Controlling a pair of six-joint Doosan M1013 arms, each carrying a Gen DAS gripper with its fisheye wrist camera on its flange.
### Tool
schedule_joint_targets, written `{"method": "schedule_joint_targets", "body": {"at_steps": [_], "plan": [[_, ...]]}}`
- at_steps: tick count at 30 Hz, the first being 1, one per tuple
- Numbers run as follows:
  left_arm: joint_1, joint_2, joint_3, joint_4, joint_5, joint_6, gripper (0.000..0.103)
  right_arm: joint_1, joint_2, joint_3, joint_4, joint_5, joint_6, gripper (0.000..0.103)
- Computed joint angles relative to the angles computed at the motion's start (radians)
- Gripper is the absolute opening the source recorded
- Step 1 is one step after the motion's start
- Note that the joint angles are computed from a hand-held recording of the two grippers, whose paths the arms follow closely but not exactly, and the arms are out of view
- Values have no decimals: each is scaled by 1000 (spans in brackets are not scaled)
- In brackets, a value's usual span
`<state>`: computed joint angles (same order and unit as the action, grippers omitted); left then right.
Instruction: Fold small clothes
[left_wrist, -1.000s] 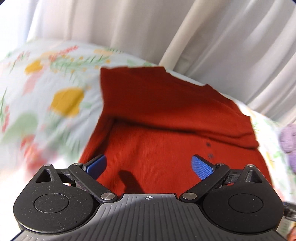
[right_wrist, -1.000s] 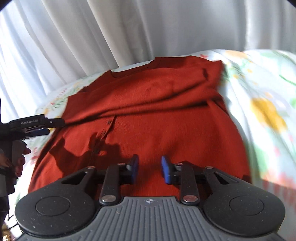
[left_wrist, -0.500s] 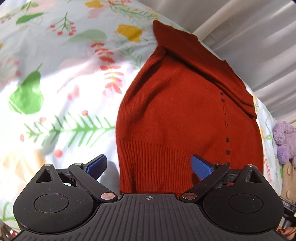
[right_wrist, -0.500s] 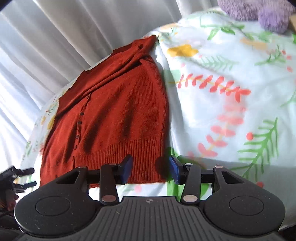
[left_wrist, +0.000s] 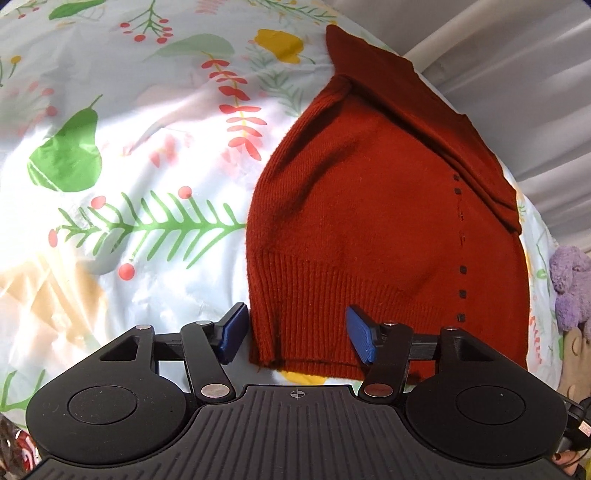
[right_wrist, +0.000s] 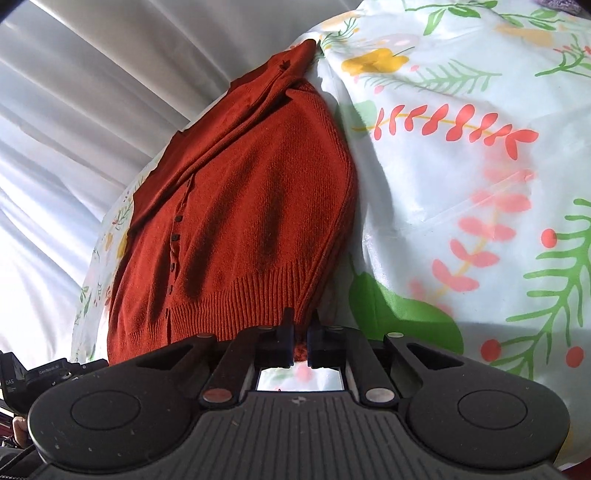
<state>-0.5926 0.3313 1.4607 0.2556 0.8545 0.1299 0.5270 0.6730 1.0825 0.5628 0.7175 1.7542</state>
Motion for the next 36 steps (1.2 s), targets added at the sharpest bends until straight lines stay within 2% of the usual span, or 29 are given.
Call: {"method": "schedule_joint_targets", "body": {"at_steps": [1,3,5,6,9,11,16,19,24,26,30,33,36], "plan": [[-1,2,-4,1,8,5,60,0,-1,1,6,-1,-3,5],[-3,7,-11,7,25,13,46,-2,-1,4,22,-2,-9,5],[1,6,-6,-8,19,10,18,-4,5,-6,35,7,-10,5],[4,5,0,-18,12,4,12,-5,8,-11,41,13,-11,5],[6,-4,18,-15,-21,-14,9,-5,15,-27,58,21,-29,4],[7,-20,37,6,-76,-44,8,-7,19,-34,82,23,-49,4],[13,-60,66,158,-224,-187,8,-20,26,-51,206,1,-124,4],[26,-53,35,228,-220,-220,8,-28,30,-63,293,-55,-184,4],[55,-26,-21,271,-215,-207,8,-29,58,-128,285,-117,-178,4],[69,-4,-51,251,-199,-171,8,-26,73,-165,229,-131,-139,4],[99,51,-119,221,-158,-96,8,-14,132,-282,23,-116,-3,4],[116,99,-174,188,-112,-19,8,-10,192,-392,-105,-64,113,4],[126,142,-217,162,-66,56,8,1,260,-520,-237,22,173,4]]}}
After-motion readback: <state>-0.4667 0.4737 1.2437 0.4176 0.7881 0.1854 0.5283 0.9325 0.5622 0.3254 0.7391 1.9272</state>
